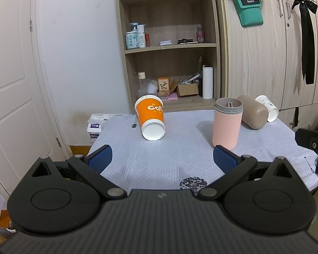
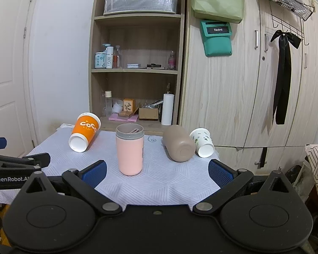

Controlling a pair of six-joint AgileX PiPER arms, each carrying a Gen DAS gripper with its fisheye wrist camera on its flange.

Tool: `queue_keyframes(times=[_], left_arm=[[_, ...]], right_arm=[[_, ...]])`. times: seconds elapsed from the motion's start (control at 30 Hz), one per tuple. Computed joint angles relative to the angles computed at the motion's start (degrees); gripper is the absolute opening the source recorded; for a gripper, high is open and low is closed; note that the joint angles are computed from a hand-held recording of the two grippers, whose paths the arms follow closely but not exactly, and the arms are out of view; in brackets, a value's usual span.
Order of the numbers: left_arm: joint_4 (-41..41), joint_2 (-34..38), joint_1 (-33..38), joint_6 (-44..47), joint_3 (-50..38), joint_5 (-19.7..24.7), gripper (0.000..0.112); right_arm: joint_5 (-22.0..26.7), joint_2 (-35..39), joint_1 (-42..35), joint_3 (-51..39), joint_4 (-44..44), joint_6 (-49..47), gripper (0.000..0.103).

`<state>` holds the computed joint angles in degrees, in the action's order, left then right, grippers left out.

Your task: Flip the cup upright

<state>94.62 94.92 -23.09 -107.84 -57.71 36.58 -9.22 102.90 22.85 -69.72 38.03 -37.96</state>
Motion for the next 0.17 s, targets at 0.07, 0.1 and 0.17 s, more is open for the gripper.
queue_keyframes(times=[0.07,0.1,0.17], left_arm=[[0.06,-0.01,-0.1,0.02,0.03,0.23,0.103],[0.04,-0.04,-0.1,0.05,0.06,0.18,0.103],[-0.12,-0.13,0.02,0.24,0.05,-0.1,0.103]], right_arm=[[-0.1,0.05,0.02,0.02,0.37,-0.26,0.103],[-0.05,0.08,-0.01,0.0,0.49,-0.37,0.103],[-0.01,0.11,-0.01,-0.06,0.43,-0.35,0.103]])
